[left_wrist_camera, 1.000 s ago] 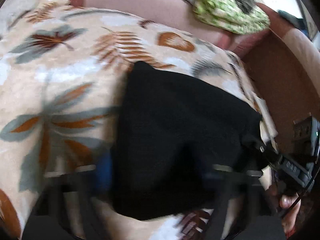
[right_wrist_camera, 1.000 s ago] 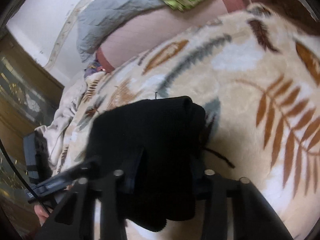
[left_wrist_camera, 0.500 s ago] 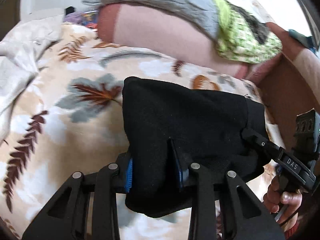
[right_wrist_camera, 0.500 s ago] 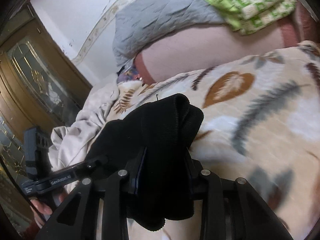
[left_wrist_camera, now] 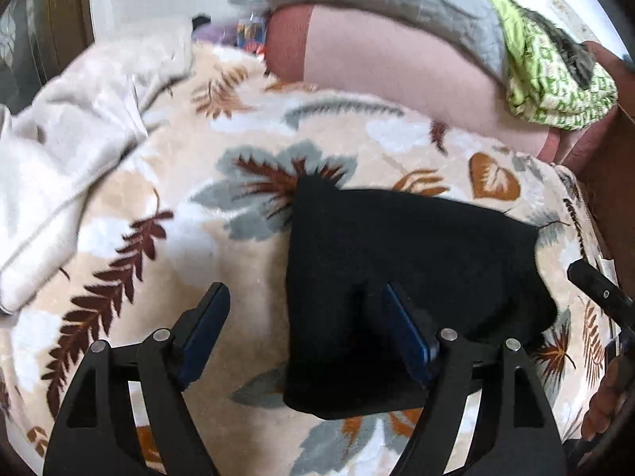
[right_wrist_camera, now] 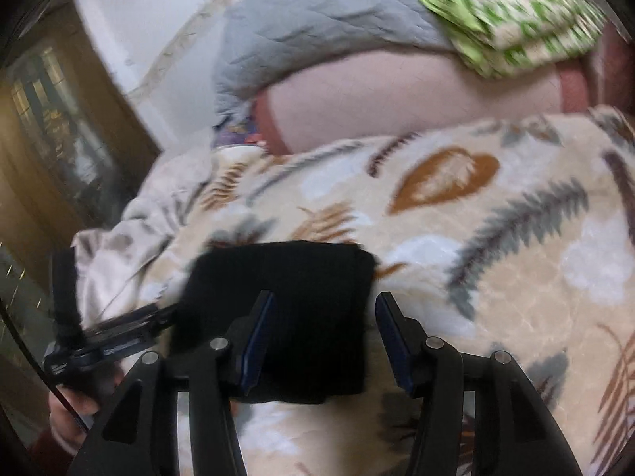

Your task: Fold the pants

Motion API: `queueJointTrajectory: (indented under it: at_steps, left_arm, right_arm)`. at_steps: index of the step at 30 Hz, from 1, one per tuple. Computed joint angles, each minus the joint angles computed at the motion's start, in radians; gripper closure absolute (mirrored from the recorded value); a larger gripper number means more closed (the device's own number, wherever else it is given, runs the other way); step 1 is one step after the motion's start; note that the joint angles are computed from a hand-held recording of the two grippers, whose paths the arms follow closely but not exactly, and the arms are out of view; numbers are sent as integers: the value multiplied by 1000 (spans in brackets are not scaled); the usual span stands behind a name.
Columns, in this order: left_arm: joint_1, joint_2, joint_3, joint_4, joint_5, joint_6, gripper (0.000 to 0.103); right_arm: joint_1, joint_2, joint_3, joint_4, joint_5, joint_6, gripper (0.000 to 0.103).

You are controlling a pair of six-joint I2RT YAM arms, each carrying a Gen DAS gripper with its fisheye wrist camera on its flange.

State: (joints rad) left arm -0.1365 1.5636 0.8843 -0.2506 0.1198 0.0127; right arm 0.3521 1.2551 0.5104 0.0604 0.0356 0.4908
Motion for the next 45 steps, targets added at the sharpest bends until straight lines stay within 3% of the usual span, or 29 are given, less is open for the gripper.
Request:
queueJointTrajectory:
  at_steps: [3, 5, 9, 12, 19, 31, 39, 45]
  left_arm:
    - [-35, 0, 4, 4, -17, -9, 24]
    - [-67, 25, 6, 17, -52, -13, 24]
    - [-105, 77, 10, 38, -91, -20, 24]
    - [-113, 91, -6, 71, -98, -27, 24]
    - [-109, 15, -53, 99, -116, -22, 24]
    - [-83, -260, -170, 64, -117, -38, 24]
    - [-67, -416, -236, 29, -157, -38, 24]
    - [-32, -500, -263, 6, -135, -30, 23]
  right_arm:
    - [74, 49, 63, -31, 56, -28, 52]
    - [102, 119, 93, -17, 68, -32, 61]
    - [103, 278, 113, 26, 93, -2, 64]
    - [99, 283, 75, 83, 96, 15, 64]
    - [159, 175, 74, 33, 185, 28, 57]
    - [354, 34, 96, -87, 461, 85, 28]
    - [439, -17, 97, -160, 546, 136, 22]
    - [502, -16, 102, -173, 585, 157, 22]
